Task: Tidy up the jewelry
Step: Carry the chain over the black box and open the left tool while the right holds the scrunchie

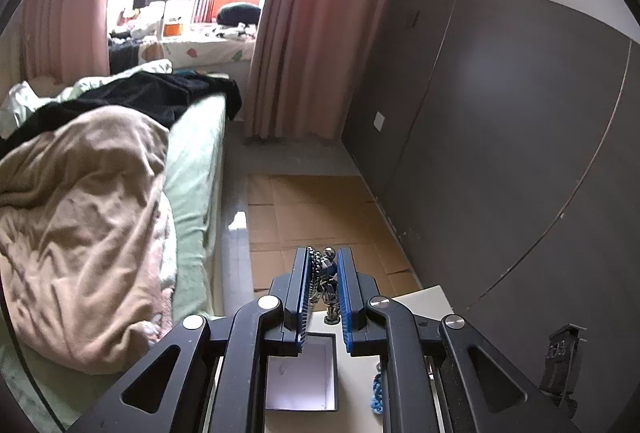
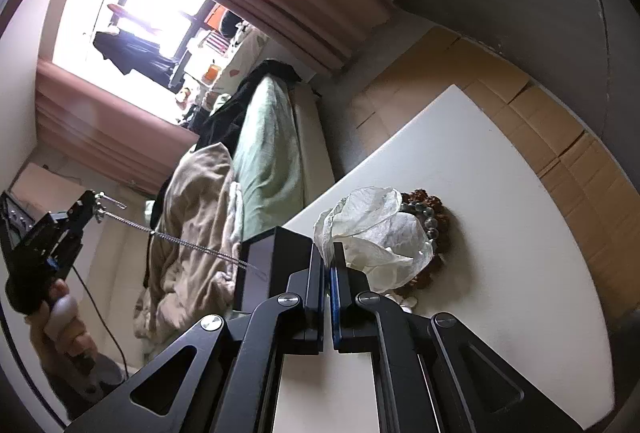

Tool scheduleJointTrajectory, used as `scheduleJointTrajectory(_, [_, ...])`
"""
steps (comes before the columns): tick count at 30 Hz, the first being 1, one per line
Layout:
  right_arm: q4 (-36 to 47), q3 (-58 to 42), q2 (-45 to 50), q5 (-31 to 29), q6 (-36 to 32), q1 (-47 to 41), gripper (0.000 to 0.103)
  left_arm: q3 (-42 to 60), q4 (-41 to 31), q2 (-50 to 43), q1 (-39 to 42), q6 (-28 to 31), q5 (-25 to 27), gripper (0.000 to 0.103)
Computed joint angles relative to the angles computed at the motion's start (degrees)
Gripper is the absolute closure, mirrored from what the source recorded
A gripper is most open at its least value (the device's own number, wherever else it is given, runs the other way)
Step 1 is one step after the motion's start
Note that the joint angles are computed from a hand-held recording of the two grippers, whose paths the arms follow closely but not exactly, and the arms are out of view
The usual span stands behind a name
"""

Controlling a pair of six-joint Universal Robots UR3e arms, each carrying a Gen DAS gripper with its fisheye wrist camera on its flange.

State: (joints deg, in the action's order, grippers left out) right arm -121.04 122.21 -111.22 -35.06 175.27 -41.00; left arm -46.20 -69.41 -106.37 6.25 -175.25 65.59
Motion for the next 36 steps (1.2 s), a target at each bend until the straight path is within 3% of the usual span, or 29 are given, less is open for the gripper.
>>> scheduleJointTrajectory(21, [-1.26,0.92,0.24,-3.27,-0.32,1.82,0.099,-20.3,13.43,-2.11,0.05,-1.42,1.08,0.089])
scheduleJointTrajectory(30, [-5.3,1.06,2.09,-4.14,1.97,4.96,0.099,-26.27,18.21,-3.74,-0.36,-5.98,2.17,0.089])
scheduleJointTrajectory(33, [-6.59,1.13,3.12,-2.17,2.71,5.65,0.099,-28.73,20.42,-3.76,0.66,-8.02,0.34,0.088])
scheduleJointTrajectory(36, [-7.91,-0.07,4.61,-0.29,3.68,7.49,0.099,-26.9,16.75,-4.94,1.33,-8.24,-0.36,0.086])
